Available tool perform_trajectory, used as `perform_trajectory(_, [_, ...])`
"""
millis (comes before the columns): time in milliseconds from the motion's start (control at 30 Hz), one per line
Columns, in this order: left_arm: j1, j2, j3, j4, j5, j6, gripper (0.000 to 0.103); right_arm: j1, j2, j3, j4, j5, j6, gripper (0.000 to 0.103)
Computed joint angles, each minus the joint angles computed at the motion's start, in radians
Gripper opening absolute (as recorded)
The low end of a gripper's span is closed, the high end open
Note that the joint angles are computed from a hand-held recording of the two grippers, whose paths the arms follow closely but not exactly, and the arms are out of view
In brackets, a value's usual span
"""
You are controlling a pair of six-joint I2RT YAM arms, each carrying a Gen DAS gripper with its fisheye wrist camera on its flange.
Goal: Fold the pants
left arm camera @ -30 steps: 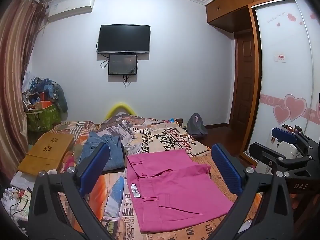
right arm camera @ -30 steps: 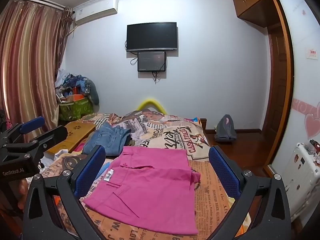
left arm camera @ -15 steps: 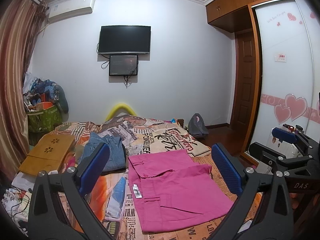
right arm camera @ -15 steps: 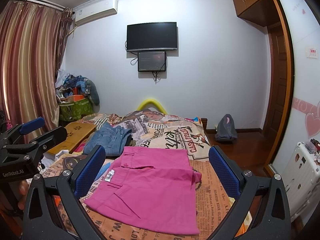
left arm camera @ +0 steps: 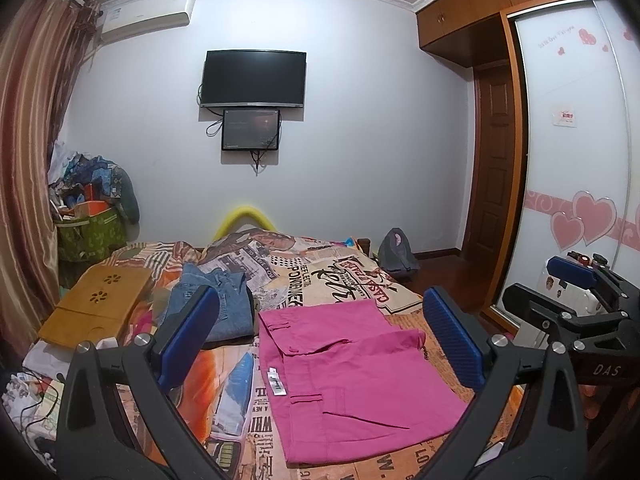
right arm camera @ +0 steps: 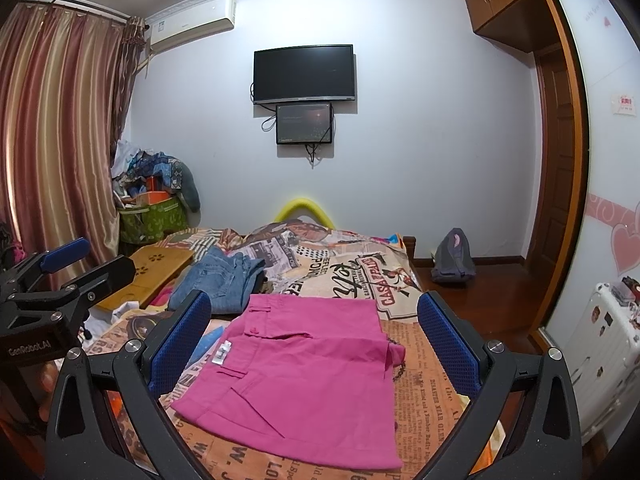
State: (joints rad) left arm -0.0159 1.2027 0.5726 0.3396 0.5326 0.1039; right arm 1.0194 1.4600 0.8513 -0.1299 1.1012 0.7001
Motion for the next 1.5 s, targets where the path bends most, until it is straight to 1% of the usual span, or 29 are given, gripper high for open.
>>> perform_trajectory(67, [0.001,0.002,-0.001,0.0,0.001,0.0,0.103,0.006,-0.001,0.012,-0.021,0.004,0.008,0.103])
perform_trajectory(1500, [0.0,0.026,-0.004,0.028,-0.007,0.007,0.103,-0.001,-0.002,0.015,-0.017,-0.011,0.008,0.103])
